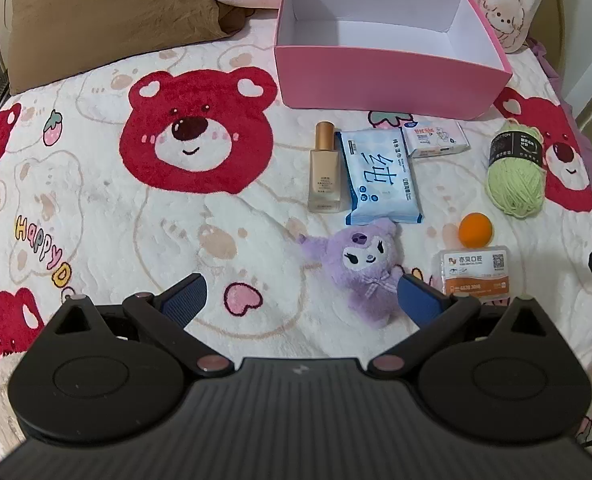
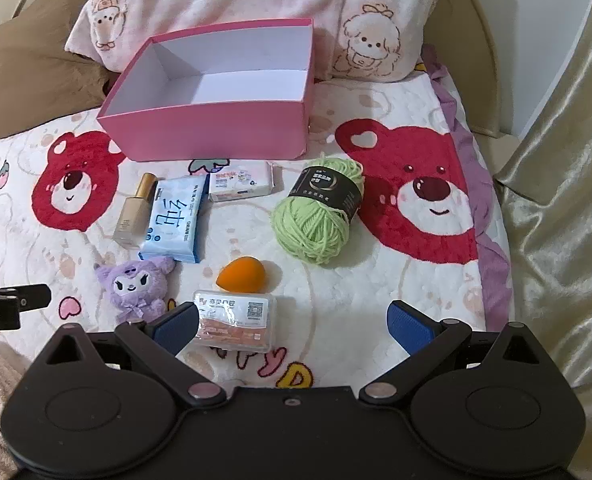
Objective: Organize objects
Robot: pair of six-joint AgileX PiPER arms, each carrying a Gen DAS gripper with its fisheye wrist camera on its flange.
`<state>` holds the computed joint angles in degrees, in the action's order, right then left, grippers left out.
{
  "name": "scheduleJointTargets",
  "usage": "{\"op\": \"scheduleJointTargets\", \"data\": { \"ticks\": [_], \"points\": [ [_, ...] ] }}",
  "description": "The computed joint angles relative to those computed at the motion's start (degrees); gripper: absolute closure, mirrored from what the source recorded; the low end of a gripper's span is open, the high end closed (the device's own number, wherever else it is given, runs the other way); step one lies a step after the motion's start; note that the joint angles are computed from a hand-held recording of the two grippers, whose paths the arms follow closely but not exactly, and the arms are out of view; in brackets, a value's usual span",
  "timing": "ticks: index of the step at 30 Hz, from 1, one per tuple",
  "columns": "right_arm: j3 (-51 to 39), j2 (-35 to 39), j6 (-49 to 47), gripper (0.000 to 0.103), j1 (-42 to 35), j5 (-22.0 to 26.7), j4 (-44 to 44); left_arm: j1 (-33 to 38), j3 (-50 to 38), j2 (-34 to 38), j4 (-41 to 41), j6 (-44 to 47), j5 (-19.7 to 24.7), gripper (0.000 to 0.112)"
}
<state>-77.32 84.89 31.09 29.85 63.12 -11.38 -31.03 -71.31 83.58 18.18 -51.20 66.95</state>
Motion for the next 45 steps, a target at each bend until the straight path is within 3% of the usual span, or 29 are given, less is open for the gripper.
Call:
{"op": "scheduleJointTargets", "data": {
  "ticks": [45],
  "points": [
    [-0.3,-0.8,0.3,0.001,2.7,1.1,-1.0,-0.4,0.6,-0.1,-2.6,1.9,-0.7,0.009]
  ]
}}
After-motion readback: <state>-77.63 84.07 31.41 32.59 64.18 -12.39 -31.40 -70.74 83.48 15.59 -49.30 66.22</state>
